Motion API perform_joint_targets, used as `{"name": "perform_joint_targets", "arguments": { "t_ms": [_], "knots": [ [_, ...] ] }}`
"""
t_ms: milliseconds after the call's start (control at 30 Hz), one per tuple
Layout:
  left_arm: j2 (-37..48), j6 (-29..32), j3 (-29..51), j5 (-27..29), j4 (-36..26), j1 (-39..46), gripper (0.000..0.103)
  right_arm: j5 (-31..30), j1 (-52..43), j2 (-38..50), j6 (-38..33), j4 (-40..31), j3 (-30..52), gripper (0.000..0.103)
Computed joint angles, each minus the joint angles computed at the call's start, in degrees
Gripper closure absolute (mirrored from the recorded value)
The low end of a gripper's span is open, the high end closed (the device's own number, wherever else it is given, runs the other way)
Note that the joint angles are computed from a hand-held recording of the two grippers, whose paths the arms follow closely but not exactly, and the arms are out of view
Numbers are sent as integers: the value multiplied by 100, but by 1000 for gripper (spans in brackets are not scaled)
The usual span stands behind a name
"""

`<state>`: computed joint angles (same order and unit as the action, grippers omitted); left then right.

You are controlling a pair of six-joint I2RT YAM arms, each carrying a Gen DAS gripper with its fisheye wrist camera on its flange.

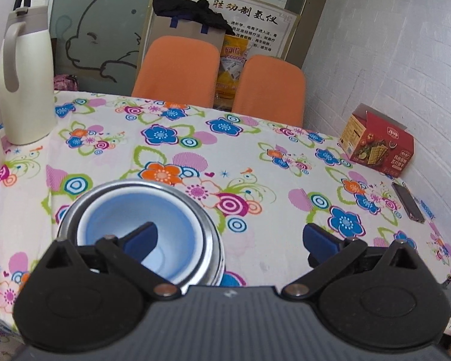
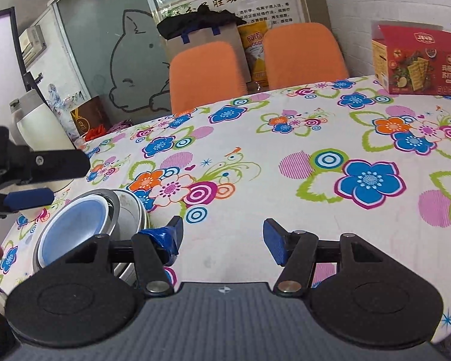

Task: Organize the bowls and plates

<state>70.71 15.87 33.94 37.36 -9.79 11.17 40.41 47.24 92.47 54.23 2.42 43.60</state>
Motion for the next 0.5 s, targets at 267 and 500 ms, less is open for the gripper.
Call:
{"name": "perform_joint_targets", "arguments": {
  "t_ms": [267,500],
  "knots": [
    [-1369,785,-1404,-85,-13,585,0,736,870,-360,846,-526,-398,58],
    [-2369,2196,-2336,493,-592,2024,0,1480,1853,36,1703,-1239,-193,57]
  ]
}}
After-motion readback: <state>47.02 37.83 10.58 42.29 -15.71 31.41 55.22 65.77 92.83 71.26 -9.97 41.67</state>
